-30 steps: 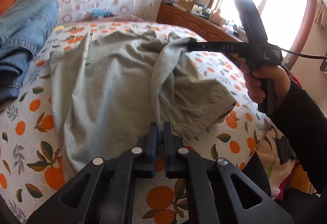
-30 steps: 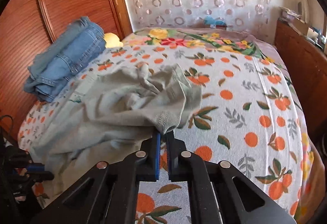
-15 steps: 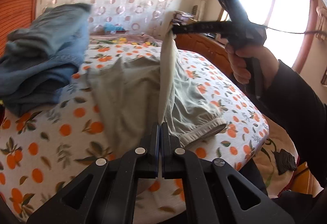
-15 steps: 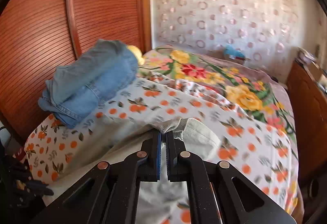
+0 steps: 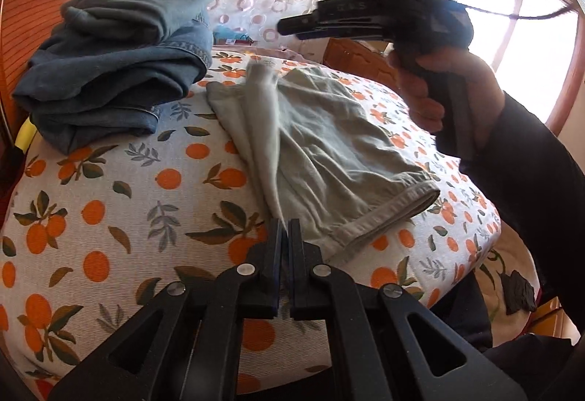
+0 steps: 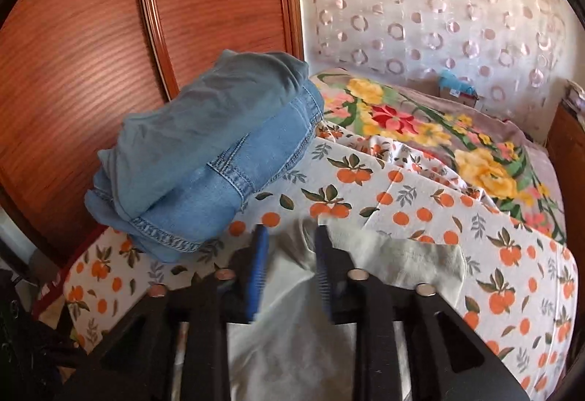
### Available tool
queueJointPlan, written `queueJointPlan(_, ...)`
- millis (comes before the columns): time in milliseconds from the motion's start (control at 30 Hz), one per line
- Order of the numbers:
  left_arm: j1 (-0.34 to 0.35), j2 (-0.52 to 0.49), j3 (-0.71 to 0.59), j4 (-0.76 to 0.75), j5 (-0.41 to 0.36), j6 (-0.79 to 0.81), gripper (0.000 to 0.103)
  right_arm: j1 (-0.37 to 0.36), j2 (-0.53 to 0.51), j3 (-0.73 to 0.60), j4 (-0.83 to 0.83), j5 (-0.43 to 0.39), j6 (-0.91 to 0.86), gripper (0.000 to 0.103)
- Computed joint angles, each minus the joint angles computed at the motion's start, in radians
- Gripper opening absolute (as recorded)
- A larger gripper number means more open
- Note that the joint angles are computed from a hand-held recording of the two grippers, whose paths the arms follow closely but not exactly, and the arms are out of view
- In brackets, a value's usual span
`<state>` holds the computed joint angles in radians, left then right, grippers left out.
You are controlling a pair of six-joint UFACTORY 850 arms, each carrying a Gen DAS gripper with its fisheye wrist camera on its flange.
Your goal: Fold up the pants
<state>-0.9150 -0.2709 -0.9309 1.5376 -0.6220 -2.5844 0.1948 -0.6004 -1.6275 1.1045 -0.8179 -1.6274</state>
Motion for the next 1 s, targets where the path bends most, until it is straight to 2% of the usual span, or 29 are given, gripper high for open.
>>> queueJointPlan(67, -0.001, -0.001, -0.003, -0.009, -0.004, 0.008, 0.002, -0.012, 0.008, 0.016, 0.022, 0.010, -0.017, 0.045)
queueJointPlan(233, 0.003, 0.005, -0.004, -0.030, -0.015, 0.024, 0.008, -0.064, 0.040, 0.095, 0.059, 0.019, -0.074, 0.045)
queueJointPlan(367, 0.023, 0.011, -0.017, -0.083, -0.022, 0.098, 0.015, -0.101, 0.083, 0.205, 0.092, 0.060, -0.140, 0.045)
queueJointPlan(400, 0.027, 0.011, -0.022, -0.096, -0.024, 0.119, 0.019, -0.110, 0.088, 0.226, 0.095, 0.066, -0.147, 0.045)
queueJointPlan(467, 0.037, 0.008, -0.033, -0.103, -0.027, 0.149, 0.032, -0.125, 0.117, 0.283, 0.107, 0.084, -0.165, 0.045)
queueJointPlan(500, 0.041, 0.005, -0.039, -0.101, -0.033, 0.159, 0.044, -0.130, 0.121, 0.299, 0.105, 0.093, -0.165, 0.045)
queueJointPlan(533, 0.045, 0.004, -0.044, -0.095, -0.038, 0.163, 0.049, -0.133, 0.128, 0.313, 0.107, 0.100, -0.169, 0.045)
queueJointPlan(633, 0.068, -0.012, -0.079, -0.117, -0.037, 0.238, 0.049, -0.137, 0.146, 0.351, 0.109, 0.141, -0.163, 0.045)
queueJointPlan(733, 0.096, -0.036, -0.124, -0.147, -0.040, 0.323, 0.049, -0.149, 0.160, 0.382, 0.129, 0.145, -0.161, 0.045)
queueJointPlan(833, 0.129, -0.066, -0.172, -0.155, -0.025, 0.406, 0.049, -0.154, 0.177, 0.417, 0.170, 0.172, -0.211, 0.045)
queueJointPlan(1000, 0.198, -0.108, -0.235, -0.102, 0.047, 0.456, 0.047, -0.157, 0.165, 0.419, 0.184, 0.171, -0.221, 0.045)
